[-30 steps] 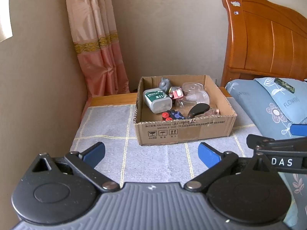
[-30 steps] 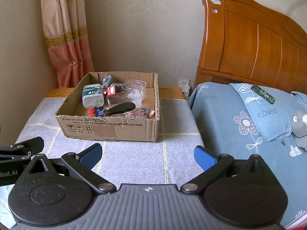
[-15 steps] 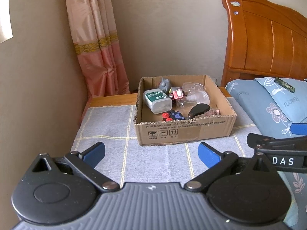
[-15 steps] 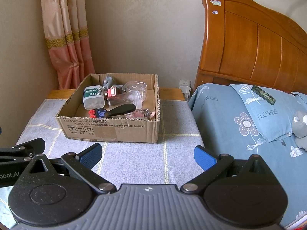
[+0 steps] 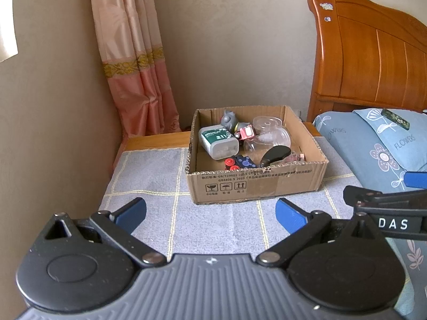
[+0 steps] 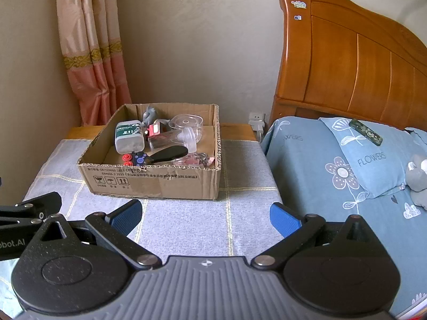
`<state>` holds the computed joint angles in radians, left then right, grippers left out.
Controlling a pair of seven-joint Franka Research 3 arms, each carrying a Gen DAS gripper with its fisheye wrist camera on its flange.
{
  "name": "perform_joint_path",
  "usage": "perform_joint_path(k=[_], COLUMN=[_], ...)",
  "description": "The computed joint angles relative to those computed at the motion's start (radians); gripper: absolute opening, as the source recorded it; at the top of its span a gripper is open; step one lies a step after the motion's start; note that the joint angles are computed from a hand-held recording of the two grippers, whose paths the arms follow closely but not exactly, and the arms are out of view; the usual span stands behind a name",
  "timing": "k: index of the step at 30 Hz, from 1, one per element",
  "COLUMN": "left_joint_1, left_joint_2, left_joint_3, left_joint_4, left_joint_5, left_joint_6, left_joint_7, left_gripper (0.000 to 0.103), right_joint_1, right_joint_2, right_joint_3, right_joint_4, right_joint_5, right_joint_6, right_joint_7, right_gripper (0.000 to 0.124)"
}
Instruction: Organize rigid objects
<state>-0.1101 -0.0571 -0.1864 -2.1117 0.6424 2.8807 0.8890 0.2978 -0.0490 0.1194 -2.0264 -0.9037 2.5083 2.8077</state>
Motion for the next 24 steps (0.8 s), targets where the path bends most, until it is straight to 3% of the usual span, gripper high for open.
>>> perform_joint_path(k=[24], left_joint_1=[-0.002], left_joint_2=[-0.006], left_joint_3=[0.001], left_joint_4=[-0.013], left_joint_5=[-0.017], left_joint_6=[0.016], left_joint_7=[0.018], left_gripper=[0.102], right_joint_1=[-0.005], right_joint_2=[-0.009], right_joint_3=[0.003], right_joint_4=[-0.012], right_joint_5=[-0.006], right_joint_6=[0.012], right_joint_7=[0.010], right_gripper=[0.103])
